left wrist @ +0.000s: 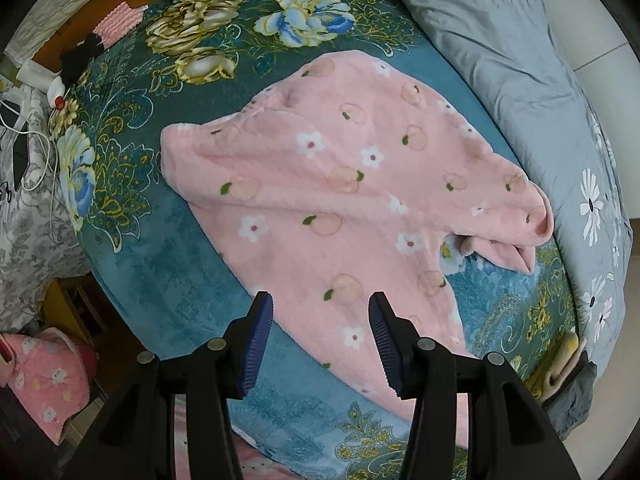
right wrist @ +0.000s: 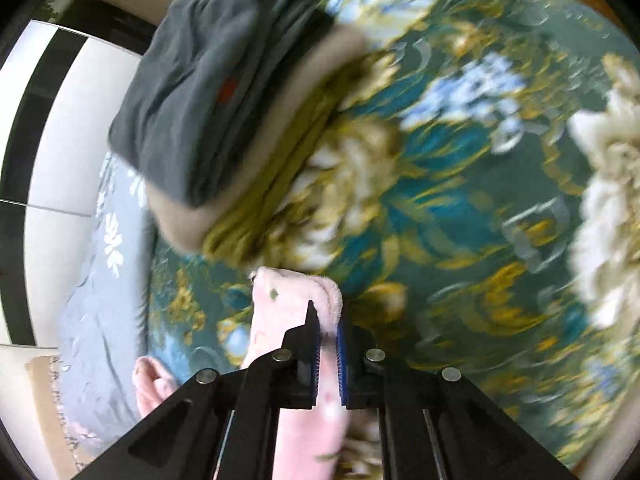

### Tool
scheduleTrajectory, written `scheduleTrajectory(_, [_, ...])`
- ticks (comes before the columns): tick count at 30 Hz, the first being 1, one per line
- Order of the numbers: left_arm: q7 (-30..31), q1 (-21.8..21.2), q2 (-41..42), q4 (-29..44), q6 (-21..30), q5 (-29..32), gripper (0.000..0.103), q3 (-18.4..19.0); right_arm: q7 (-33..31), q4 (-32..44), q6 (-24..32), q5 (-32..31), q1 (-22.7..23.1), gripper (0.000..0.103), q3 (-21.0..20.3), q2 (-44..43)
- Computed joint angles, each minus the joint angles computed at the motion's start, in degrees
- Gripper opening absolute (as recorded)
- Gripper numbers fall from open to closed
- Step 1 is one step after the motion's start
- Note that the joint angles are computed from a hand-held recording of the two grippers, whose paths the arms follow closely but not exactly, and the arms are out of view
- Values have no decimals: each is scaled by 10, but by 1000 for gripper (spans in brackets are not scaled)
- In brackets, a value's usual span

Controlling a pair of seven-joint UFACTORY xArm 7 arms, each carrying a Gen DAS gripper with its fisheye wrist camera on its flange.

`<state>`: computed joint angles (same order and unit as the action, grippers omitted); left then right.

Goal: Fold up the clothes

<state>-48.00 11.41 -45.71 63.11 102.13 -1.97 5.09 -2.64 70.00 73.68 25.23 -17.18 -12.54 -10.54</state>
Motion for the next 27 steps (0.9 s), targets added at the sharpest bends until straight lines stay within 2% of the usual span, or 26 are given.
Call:
scheduleTrajectory(4, [5, 1, -2, -6, -2, 8, 51, 1, -5, 37, 32, -55, -25, 7, -12, 51])
scheduleTrajectory(7, [12, 5, -9, -10, -7, 18, 51, 4, 5, 32, 57, -100, -49, 7, -14, 69])
scheduleTrajectory(10, [17, 14, -22, -16, -12, 27, 51, 13, 8, 34, 59, -77, -68, 7, -20, 65])
scheduleTrajectory(13, [26, 26, -35, -22, -16, 40, 51, 25, -6, 45, 68, -102, -71, 7, -13, 68])
scheduleTrajectory(16, [37, 43, -53, -29, -22, 53, 52, 45, 2, 38, 70, -109, -72, 7, -9, 64])
scheduleTrajectory(18, [48, 57, -67, -36, -27, 66, 54, 61, -13, 41, 77, -96, -71, 7, -10, 55])
scheduleTrajectory(21, [66, 86, -89, -52, -31, 89, 57, 92, -32, 54, 91, -111, -62, 8, -4, 47])
scheduleTrajectory(24, [82, 116, -103, -73, -39, 102, 57, 129, -31, 79, 126, -120, -58, 17, -4, 43])
scheduleTrajectory(26, [94, 138, -112, -90, -49, 108, 58, 157, -19, 88, 147, -132, -53, 49, 1, 35])
scheduleTrajectory(27, [102, 150, -116, -102, -55, 111, 58, 175, -10, 88, 146, -142, -47, 50, 7, 28])
